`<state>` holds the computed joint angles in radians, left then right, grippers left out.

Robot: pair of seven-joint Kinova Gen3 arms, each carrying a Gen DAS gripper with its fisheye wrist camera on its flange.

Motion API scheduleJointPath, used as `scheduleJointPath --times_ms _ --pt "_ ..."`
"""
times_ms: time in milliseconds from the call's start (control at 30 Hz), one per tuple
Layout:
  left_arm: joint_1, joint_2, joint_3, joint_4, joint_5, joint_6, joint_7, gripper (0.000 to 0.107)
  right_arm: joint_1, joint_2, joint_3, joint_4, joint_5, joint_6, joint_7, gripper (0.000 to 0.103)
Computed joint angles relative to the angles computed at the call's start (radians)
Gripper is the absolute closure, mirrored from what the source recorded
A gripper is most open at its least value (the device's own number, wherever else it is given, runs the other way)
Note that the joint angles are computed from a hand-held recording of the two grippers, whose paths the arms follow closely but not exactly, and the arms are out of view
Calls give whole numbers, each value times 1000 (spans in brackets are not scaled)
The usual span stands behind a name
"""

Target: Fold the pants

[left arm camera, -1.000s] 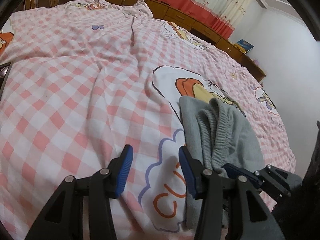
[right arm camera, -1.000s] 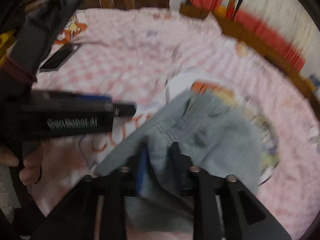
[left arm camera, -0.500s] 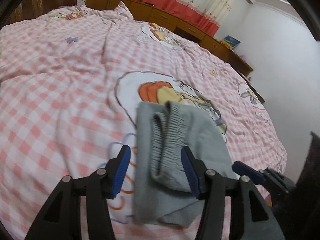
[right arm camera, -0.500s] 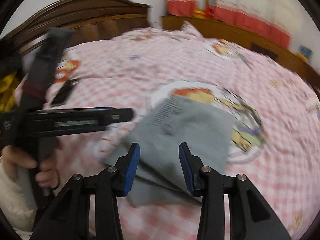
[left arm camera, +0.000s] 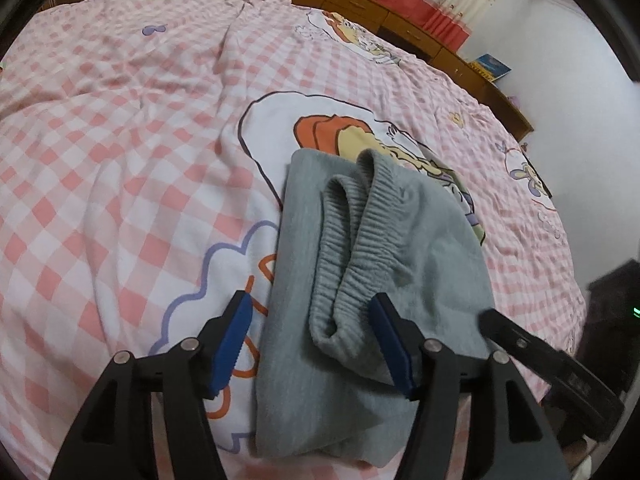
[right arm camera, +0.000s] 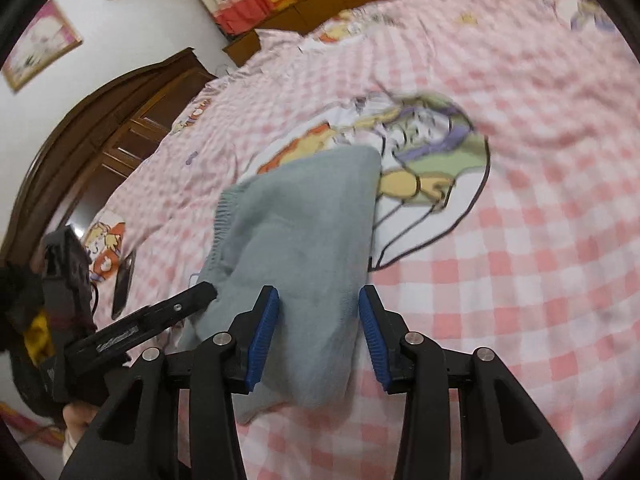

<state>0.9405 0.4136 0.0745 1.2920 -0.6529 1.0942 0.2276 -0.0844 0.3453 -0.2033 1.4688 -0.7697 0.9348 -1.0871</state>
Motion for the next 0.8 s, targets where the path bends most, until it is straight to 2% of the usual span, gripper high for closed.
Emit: scheduleJointPath --times_ms 167,267,433,500,533,567,633,667,800 --pt "-43 -10 6 3 27 -41 -78 45 60 91 -25 -51 -114 84 18 57" --pt "-62 -21 -8 35 30 -112 -49 45 55 136 -27 -106 -106 118 2 57" --pt "-68 -38 -34 98 2 -214 34 44 57 172 -48 -129 -114 114 19 57" --pt "-73 -33 -30 93 -1 -214 38 44 66 178 -60 -124 -128 106 44 58" --pt "-65 -28 -36 84 -2 -205 25 51 69 175 -63 -118 -131 101 61 64" --pt "-70 -31 -23 86 -18 -213 23 71 73 170 -68 -108 -136 91 86 67" --pt "-49 -24 -30 63 -37 -180 23 80 80 159 -72 -98 -150 84 112 77" --pt "-38 -25 -34 55 -54 -168 28 85 83 156 -72 -104 -156 92 115 78" --pt "3 -37 -43 50 -166 -182 57 87 84 109 -62 -134 -157 68 162 79"
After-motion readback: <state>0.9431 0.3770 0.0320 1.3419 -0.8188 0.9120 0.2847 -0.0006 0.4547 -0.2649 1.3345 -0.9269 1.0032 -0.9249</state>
